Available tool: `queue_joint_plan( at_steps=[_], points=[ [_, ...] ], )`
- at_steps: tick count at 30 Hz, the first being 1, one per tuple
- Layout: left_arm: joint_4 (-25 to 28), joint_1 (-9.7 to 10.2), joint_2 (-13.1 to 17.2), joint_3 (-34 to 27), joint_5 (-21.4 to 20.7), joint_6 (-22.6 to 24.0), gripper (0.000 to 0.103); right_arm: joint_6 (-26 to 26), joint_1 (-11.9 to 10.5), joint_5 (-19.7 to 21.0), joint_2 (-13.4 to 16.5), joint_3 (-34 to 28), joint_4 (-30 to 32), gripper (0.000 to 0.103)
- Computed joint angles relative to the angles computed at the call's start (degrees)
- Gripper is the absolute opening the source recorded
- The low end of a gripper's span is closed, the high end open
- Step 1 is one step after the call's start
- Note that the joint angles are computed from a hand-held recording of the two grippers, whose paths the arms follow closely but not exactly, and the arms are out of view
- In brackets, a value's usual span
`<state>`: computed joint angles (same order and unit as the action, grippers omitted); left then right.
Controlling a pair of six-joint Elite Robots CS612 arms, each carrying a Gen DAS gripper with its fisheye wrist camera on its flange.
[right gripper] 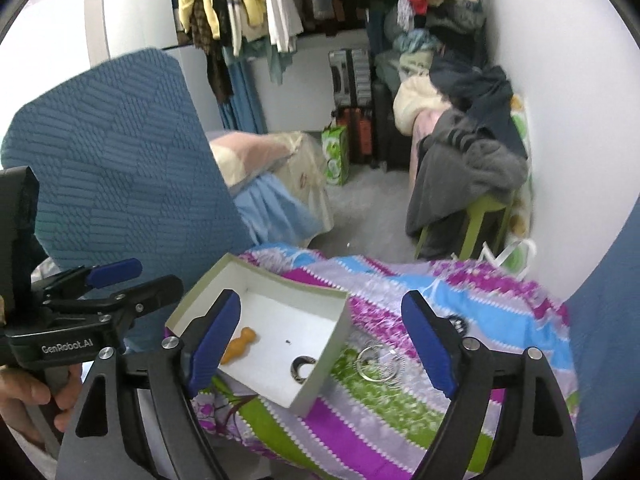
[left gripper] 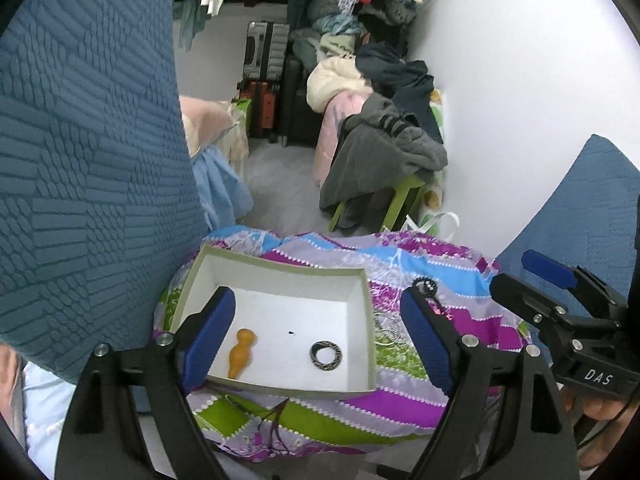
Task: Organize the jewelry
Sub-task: 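Withdraw both tools from the box back toward the cloth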
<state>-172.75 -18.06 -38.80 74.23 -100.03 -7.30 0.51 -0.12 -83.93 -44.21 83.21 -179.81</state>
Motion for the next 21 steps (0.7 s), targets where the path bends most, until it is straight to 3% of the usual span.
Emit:
queue_joint_plan(
  at_steps=[7,21],
  points=[
    [-3.7,-1.29,-1.2,2.1,1.1,0.0,0.102,0.8,-1.0,-1.7,-1.6,3.1,-3.7,0.092],
    [-5.9,-3.84,-1.8,5.0,3.2,-0.2,0.102,1.5,-2.9,-4.6,-2.7,8.6,-9.1,0.095]
  ],
)
